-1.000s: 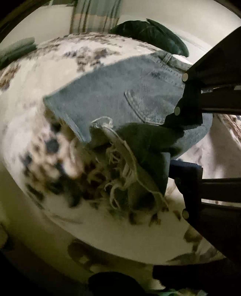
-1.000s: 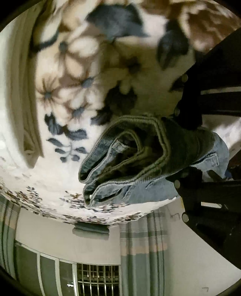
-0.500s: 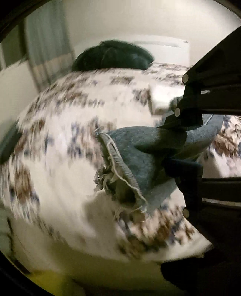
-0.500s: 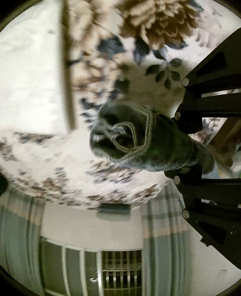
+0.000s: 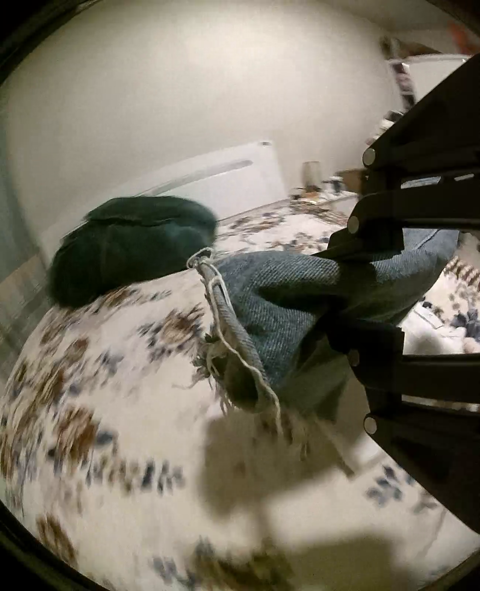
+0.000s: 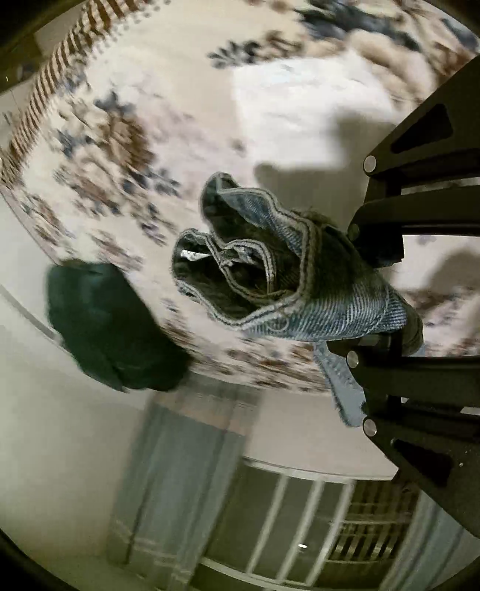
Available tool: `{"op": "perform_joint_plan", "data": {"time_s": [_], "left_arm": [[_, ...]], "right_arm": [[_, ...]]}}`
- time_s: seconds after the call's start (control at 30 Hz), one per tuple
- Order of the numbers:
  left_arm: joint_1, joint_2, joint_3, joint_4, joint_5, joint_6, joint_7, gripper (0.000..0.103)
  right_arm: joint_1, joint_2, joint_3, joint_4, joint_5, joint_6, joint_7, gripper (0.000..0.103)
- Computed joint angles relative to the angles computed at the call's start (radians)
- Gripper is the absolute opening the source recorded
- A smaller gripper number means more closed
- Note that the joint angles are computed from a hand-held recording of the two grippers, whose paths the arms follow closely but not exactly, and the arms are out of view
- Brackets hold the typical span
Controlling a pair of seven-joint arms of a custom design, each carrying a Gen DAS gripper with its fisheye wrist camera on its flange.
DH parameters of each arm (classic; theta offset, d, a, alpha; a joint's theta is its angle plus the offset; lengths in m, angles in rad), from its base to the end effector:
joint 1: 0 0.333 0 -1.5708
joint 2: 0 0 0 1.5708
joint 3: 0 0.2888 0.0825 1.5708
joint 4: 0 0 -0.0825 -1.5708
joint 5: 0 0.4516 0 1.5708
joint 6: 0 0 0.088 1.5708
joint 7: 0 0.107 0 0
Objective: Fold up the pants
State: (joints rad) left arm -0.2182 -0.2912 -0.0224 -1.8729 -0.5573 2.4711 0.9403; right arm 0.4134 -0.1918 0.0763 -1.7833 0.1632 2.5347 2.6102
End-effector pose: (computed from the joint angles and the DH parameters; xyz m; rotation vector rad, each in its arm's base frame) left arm 0.5701 -0.1405 0.7114 2.3482 -1.1431 1.4075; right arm 0.5437 0.2930 0.7133 -0.9942 1.9564 0.1372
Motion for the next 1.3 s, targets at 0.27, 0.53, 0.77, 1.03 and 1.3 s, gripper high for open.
{"op": "perform_joint_plan", "data": {"time_s": [0.27, 0.53, 0.77, 1.03, 1.3], "left_arm": [[0.018, 0.155, -0.054, -0.059, -0.076, -0.131, 0.244, 0.022], [0.035, 0.102, -0.057, -0.135, -0.073, -0.222, 0.358, 0.026], [0.057, 0.083, -0.053, -0.105, -0.028, -0.288, 0.325, 0.030], [0.057, 0.076, -0.064, -0.101, 0.062, -0.328, 0.323, 0.030], [0.056, 0.028, -0.115, -0.037, 0.441, -0.421, 0.332, 0.045]], "right_arm": [[-0.012, -0.206, -0.019, -0.452, -0.053, 0.125, 0.191, 0.024], [0.055, -0.274, -0.064, -0.621, -0.062, 0.213, 0.282, 0.039], [0.057, -0.362, -0.070, -0.679, -0.082, 0.151, 0.296, 0.033], [0.030, -0.326, -0.048, -0.613, -0.145, 0.001, 0.320, 0.026], [0.022, -0.235, 0.009, -0.358, -0.227, -0.383, 0.228, 0.049]]}}
